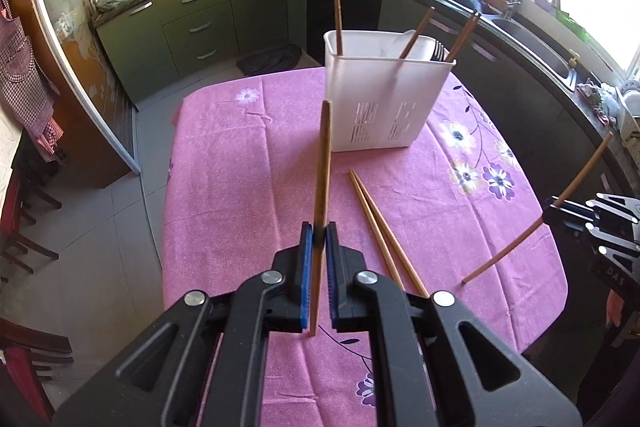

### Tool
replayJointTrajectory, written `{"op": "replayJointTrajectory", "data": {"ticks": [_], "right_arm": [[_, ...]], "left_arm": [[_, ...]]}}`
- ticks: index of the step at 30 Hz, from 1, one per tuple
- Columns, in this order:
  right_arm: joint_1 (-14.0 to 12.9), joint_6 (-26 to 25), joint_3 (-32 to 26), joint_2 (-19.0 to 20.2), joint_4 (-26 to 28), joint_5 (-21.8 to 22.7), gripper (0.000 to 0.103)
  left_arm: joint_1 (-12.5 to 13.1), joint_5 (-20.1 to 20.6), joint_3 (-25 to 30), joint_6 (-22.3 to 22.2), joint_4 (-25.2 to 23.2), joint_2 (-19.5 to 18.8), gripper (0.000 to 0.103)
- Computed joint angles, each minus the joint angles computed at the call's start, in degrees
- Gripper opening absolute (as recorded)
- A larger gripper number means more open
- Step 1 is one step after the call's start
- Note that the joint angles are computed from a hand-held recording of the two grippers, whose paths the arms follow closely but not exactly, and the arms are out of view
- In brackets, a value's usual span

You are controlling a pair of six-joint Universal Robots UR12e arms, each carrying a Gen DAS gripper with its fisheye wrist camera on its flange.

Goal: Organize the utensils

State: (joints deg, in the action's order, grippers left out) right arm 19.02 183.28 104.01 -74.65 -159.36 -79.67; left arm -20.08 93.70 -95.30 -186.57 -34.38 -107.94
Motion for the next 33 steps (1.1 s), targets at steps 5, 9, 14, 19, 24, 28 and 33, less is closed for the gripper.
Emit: {"op": "replayJointTrajectory", "data": {"ticks": [5, 9, 14, 19, 24, 28, 33], "right_arm": [[0.0, 0.0, 0.1, -0.1, -0.1, -0.1, 0.007], [0.0, 0.0, 0.3, -0.1, -0.2, -0.1, 0.007], [0.0, -0.1, 0.3, -0.2, -0.2, 0.0, 0.007], [-0.1, -0.1, 0.3, -0.2, -0.2, 0.1, 0.007], [-0.4, -0.2, 0.3, -0.2, -0.3, 0.6, 0.007], [-0.7, 0.2, 0.5, -0.1, -0.9, 1.3, 0.007], [-1.1, 1.5, 0.0, 0.0, -4.6, 1.8, 0.007]], "left_arm": [[-0.4, -0.9, -1.0, 0.7, 1.6, 0.7, 0.007], [-0.6, -1.0, -0.5, 1.1, 2.0, 0.6, 0.007], [-0.8, -2.2, 2.3, 2.1, 0.5, 0.1, 0.007], [-1.3, -1.9, 7.2, 2.9, 0.3, -1.1, 0.007], [-1.8, -1.2, 12.5, 3.2, 0.0, -2.6, 0.007], [-2.2, -0.2, 15.9, 3.3, -1.5, -3.7, 0.007], [-1.6, -1.3, 15.2, 2.2, -0.9, -3.3, 0.007]]}}
